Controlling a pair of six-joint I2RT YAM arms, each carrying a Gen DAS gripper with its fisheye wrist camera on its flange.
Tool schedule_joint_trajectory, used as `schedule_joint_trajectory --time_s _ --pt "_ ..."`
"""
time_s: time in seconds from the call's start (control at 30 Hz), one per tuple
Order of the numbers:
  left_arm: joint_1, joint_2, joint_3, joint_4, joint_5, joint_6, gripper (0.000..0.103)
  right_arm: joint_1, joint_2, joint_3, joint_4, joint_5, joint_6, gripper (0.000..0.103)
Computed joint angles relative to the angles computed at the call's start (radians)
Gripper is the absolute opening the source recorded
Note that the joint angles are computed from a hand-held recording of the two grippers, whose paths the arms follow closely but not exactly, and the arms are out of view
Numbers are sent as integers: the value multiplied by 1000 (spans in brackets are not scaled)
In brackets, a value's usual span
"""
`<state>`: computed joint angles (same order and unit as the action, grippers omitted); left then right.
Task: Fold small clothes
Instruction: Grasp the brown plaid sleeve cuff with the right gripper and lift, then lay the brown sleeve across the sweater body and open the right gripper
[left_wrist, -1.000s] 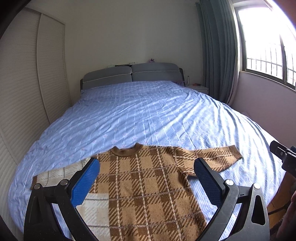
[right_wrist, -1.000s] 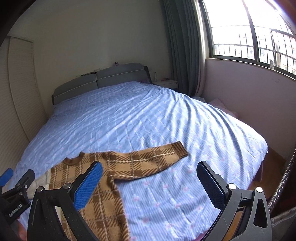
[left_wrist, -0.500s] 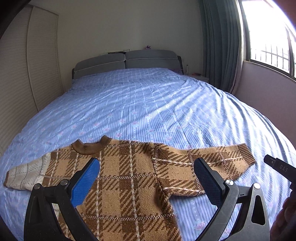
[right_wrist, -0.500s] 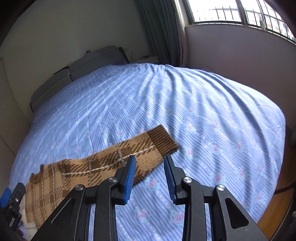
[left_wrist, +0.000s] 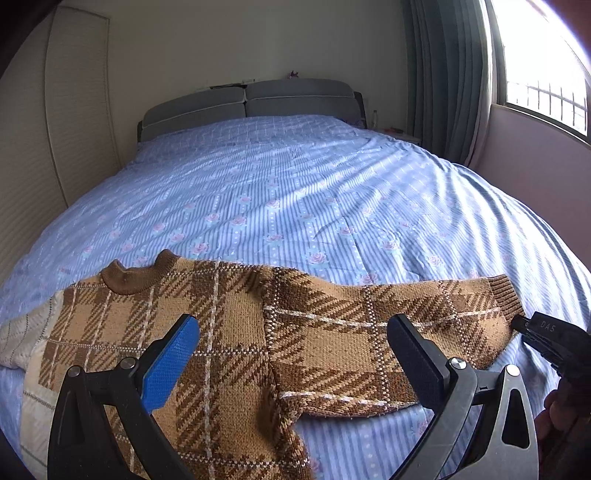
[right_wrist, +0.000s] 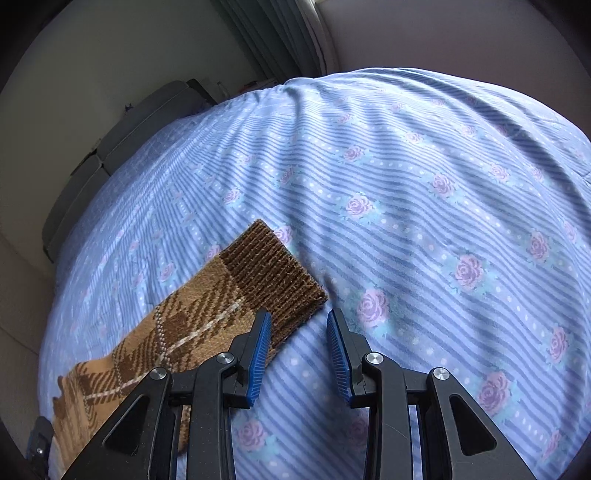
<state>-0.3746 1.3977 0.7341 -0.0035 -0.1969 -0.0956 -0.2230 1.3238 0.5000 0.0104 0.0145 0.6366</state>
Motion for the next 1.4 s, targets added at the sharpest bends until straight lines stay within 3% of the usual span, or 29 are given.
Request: schedule_joint_trajectory --time_s 0.17,0.23,0.3,0.43,0.63,0.8,0.93,1.1,1.4 --pt "7 21 15 -2 -5 -10 103 -58 91 -3 124 -86 1 33" --pt "19 6 12 -17 2 -14 103 -64 87 -8 140 -100 3 25" --pt "34 -23 5 -29 12 -8 103 -79 56 -23 148 -126 8 13" --pt "78 -94 1 -78 33 18 103 -98 -98 -51 80 -139 1 11" --pt "227 -228 19 -197 123 81 103 102 -324 34 -102 33 18 11" --pt "456 -297 59 -287 269 175 103 404 -326 186 -197 285 30 11" --pt "683 -284 114 -331 418 263 103 654 -192 324 -206 491 42 11" --pt "944 -199 201 -358 579 388 103 881 11 509 -216 648 41 11" --pt "1264 59 382 -388 719 530 103 1094 478 900 -260 685 -15 11"
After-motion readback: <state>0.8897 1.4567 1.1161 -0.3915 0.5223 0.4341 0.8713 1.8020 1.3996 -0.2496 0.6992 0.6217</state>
